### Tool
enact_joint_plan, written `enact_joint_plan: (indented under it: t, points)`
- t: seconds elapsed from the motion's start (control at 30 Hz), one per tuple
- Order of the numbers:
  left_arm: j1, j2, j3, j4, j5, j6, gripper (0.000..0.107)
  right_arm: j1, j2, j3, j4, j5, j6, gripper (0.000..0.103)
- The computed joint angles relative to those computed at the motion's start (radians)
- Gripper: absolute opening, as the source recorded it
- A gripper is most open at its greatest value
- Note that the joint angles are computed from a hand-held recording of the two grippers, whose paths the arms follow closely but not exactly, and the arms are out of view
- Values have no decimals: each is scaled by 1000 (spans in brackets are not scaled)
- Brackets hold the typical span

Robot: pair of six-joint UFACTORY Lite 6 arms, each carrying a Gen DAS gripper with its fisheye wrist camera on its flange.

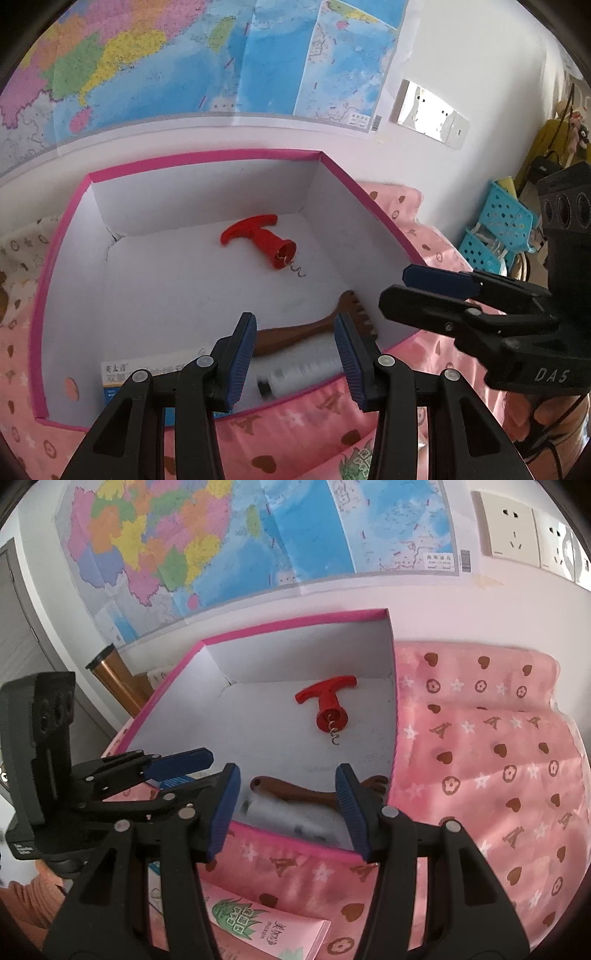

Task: Organize rigid objects
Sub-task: 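Lower the lotion tube into the pink box and open the right gripper, then move the right gripper down to the white tape roll on the bed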

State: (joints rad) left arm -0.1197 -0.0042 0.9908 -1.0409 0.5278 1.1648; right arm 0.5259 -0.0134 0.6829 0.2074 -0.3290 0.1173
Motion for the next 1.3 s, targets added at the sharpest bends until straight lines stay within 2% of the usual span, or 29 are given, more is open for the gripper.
enact_joint_plan:
  t: [0.2, 0.37, 0.53, 0.7, 0.83, 1.07, 1.3]
  points:
    - [60, -96, -81, -78, 48, 97, 46, 16, -112, -105, -19, -36, 23, 56]
    - [149, -207, -165, -130, 146, 184, 46, 43, -217, -210, -51, -61, 63, 56]
    - [214, -322, -248, -134, 230, 218, 49, 101, -308, -303, 10, -78, 25, 56]
    - [225, -440, -349, -101, 261, 222, 49, 163, -369, -391, 67, -103, 0, 56]
    - [236, -504, -416, -72, 291, 223, 49, 207, -388, -460, 123, -121, -14, 56]
    - [267, -574, -522, -29, 360, 222, 49, 283, -391, -601, 142, -193, 81, 56]
    - [235, -642, -596, 15, 361, 197, 49, 480, -266, -645, 288, -280, 90, 56]
